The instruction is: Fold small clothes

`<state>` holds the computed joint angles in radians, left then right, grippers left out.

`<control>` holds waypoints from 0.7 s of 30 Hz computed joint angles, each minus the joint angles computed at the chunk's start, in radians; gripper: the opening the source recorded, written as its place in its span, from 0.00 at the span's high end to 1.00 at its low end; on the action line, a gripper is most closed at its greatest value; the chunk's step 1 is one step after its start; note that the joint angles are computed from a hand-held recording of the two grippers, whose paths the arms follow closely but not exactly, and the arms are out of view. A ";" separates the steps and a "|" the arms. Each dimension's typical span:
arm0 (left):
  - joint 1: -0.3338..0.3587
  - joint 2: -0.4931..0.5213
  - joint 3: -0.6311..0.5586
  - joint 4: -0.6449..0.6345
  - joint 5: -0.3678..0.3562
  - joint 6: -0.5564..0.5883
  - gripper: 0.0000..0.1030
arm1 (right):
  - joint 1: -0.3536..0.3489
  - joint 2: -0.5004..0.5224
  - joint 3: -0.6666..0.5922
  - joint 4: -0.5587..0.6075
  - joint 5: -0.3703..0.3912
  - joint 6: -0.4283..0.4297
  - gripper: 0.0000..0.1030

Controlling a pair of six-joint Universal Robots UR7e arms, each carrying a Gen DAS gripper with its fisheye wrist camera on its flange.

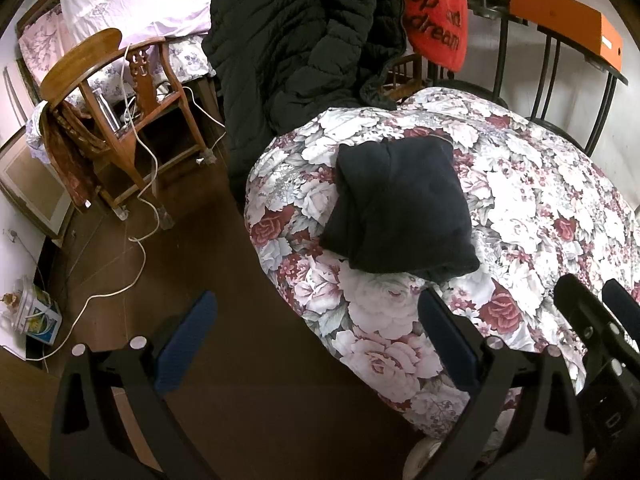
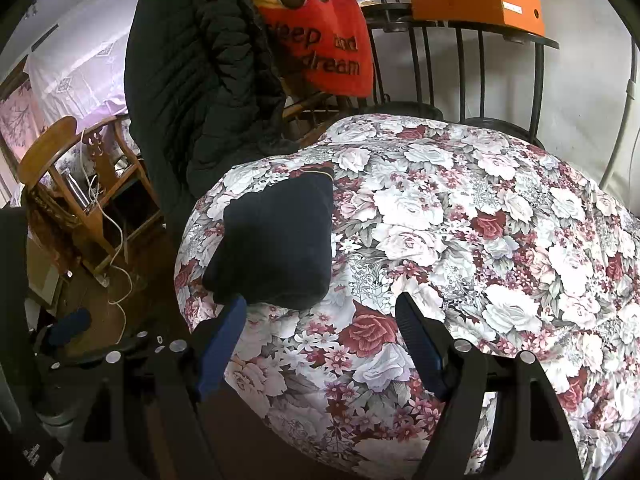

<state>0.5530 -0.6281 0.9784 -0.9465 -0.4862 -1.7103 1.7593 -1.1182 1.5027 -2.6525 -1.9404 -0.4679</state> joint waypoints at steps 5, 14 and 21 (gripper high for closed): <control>0.001 0.001 0.002 -0.009 -0.001 0.009 0.05 | 0.000 0.000 -0.001 0.001 0.000 0.000 0.25; 0.003 0.001 0.010 -0.026 -0.003 0.020 0.05 | 0.000 -0.001 -0.001 0.003 0.000 0.000 0.25; 0.005 0.004 0.002 -0.023 -0.002 0.023 0.05 | 0.000 0.000 -0.002 0.003 0.000 0.002 0.25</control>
<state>0.5579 -0.6241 0.9803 -0.9695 -0.4878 -1.6870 1.7589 -1.1183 1.5003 -2.6491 -1.9403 -0.4662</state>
